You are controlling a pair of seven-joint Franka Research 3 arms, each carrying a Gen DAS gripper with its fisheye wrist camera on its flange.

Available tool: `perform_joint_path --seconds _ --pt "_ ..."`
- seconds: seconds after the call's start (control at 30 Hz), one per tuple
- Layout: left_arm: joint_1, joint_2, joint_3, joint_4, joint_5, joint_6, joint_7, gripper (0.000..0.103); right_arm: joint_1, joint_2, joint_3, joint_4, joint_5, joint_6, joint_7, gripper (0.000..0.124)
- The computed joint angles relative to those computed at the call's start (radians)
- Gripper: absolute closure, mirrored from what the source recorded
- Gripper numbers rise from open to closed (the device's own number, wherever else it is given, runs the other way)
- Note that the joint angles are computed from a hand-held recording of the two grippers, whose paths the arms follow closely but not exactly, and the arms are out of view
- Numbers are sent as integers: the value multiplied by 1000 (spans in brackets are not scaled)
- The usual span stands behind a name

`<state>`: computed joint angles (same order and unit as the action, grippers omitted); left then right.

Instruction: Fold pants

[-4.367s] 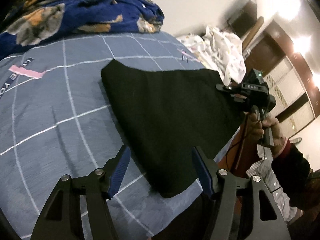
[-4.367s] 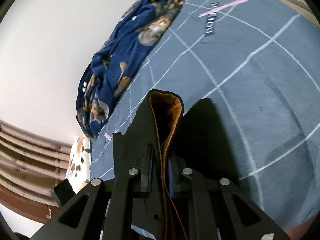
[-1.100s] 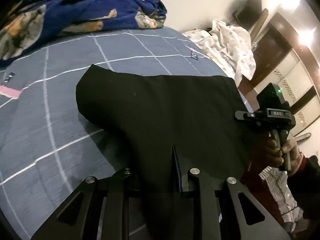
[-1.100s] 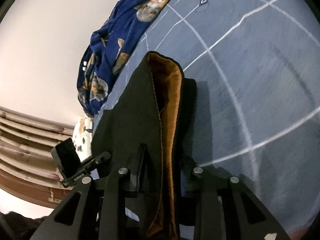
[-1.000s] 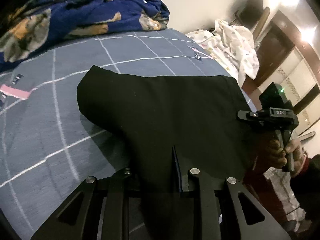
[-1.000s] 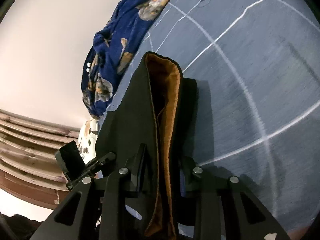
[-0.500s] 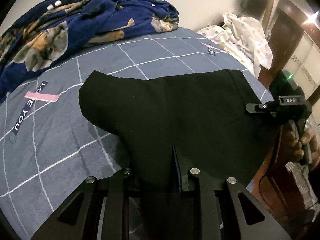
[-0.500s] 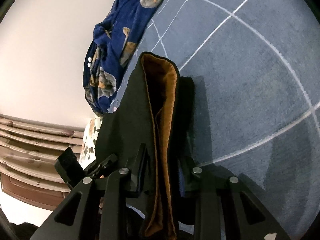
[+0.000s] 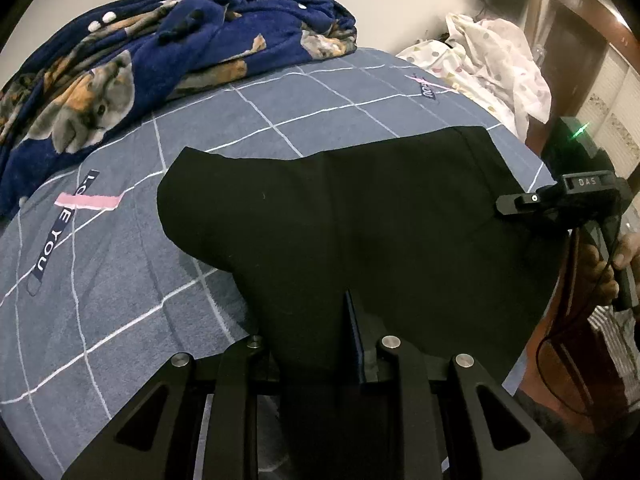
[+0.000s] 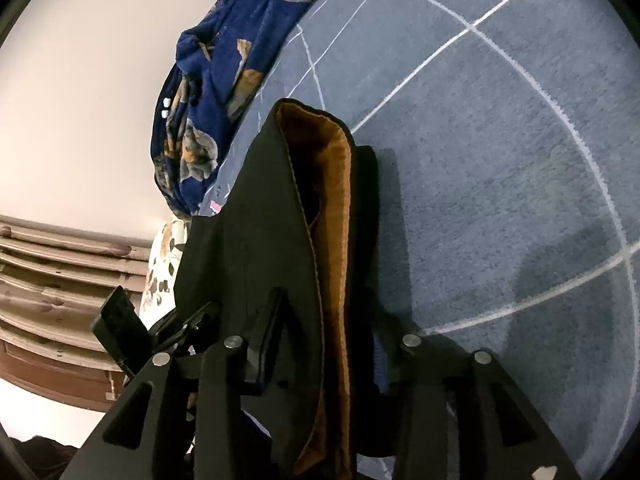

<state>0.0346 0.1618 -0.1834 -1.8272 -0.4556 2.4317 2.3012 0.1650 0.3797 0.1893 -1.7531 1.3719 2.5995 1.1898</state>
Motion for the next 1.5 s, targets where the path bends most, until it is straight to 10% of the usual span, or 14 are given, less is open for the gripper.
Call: perform_joint_path --seconds 1.5 --pt "116 -9 67 14 -116 -102 -32 81 48 165 70 241 61 -4 16 99"
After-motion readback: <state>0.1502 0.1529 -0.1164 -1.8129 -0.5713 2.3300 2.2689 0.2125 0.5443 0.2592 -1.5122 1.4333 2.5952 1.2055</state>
